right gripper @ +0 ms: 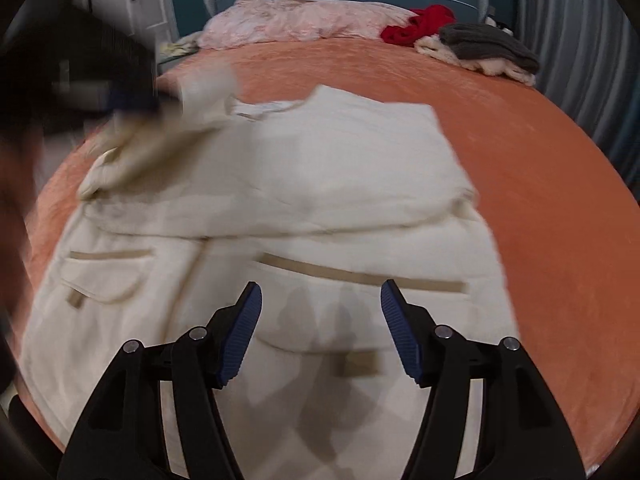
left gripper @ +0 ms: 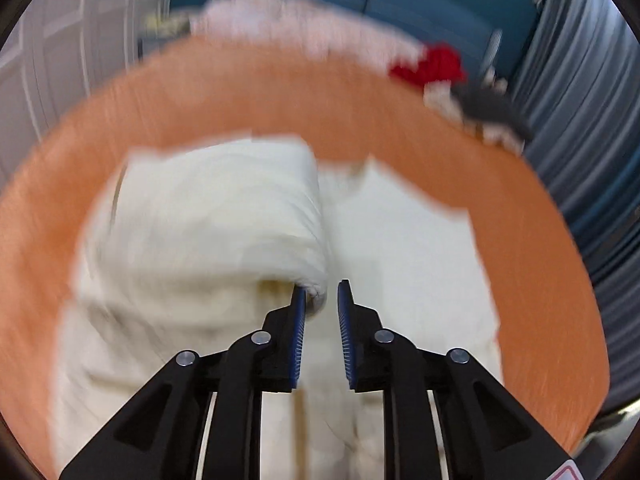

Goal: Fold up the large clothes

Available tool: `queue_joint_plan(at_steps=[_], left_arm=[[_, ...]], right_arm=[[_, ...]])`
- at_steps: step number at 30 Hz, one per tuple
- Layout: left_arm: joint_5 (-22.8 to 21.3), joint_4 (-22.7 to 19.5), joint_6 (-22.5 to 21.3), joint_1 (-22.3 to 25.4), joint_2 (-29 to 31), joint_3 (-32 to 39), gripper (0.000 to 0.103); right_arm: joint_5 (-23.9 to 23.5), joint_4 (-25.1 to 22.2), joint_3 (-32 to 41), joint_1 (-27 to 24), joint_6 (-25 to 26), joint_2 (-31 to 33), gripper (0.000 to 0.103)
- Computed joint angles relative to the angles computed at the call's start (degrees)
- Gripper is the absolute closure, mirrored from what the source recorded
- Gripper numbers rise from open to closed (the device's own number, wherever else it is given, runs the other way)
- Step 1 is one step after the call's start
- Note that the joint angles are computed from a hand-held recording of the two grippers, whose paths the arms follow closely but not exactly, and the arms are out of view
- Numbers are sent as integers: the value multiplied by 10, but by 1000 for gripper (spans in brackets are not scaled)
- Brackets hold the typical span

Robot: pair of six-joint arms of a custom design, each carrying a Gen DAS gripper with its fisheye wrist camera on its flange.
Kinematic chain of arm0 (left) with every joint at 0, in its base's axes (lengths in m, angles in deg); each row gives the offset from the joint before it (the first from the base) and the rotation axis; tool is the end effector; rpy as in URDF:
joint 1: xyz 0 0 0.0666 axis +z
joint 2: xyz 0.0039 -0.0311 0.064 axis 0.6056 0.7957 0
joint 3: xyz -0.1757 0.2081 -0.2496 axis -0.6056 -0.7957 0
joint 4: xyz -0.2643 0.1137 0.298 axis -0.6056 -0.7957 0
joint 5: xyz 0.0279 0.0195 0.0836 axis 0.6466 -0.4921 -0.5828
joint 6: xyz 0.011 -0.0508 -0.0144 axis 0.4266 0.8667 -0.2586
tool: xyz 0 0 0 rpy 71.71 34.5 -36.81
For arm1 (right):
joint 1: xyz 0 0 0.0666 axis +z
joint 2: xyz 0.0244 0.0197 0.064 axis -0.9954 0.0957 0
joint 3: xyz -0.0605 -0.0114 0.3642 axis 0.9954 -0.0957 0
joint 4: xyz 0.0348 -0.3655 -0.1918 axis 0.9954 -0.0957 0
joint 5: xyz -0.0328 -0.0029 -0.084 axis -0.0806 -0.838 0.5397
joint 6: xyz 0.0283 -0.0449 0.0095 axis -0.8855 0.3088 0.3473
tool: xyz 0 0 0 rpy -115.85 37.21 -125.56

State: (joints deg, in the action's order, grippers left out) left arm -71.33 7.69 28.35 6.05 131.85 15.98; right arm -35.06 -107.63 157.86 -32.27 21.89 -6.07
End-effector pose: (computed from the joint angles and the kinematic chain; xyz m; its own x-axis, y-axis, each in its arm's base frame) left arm 0.3998 -0.2429 0.5277 -0.8512 -0.0174 -0.5245 0.1473 0.9513 -0.2706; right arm 0.2644 0.3108 0.4795 -0.7806 0.1210 -0.6132 0.1191 0.9919 0.0440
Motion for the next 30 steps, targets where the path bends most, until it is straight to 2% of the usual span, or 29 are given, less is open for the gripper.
queue_joint_plan(at_steps=[4, 6, 7, 10, 14, 16, 21, 24, 26, 28, 29, 30], left_arm=[[39, 19, 46, -10, -36, -75, 87], [53, 29, 45, 8, -61, -97, 84], [54, 35, 51, 18, -80, -110, 80], [54, 46, 66, 68, -125, -138, 78], [83, 18, 69, 168, -111, -128, 78], [119, 19, 87, 219, -95, -127, 78], [164, 27, 114, 274, -65, -129, 78], [181, 29, 124, 282, -61, -137, 78], [182, 23, 110, 290, -61, -143, 78], [163, 17, 91, 283, -56, -139, 78], [156, 16, 87, 279, -54, -137, 76], [147, 14, 79, 276, -51, -135, 76]], right_arm=[[-6, -5, -27, -18, 3, -35, 43], [-13, 14, -25, -28, 19, -40, 42], [-20, 34, -15, -38, 37, -36, 38], [-30, 85, 21, -51, 84, -8, 33], [-63, 128, 120, -59, 175, 84, 33], [-86, 132, 186, -56, 223, 146, 33], [-120, 98, 335, -40, 306, 283, 33], [-137, 56, 406, -36, 319, 349, 33], [-138, 33, 433, -35, 320, 376, 40], [-133, 27, 429, -39, 315, 376, 79], [-141, 40, 413, -46, 300, 363, 87], [-142, 69, 375, -55, 267, 331, 90]])
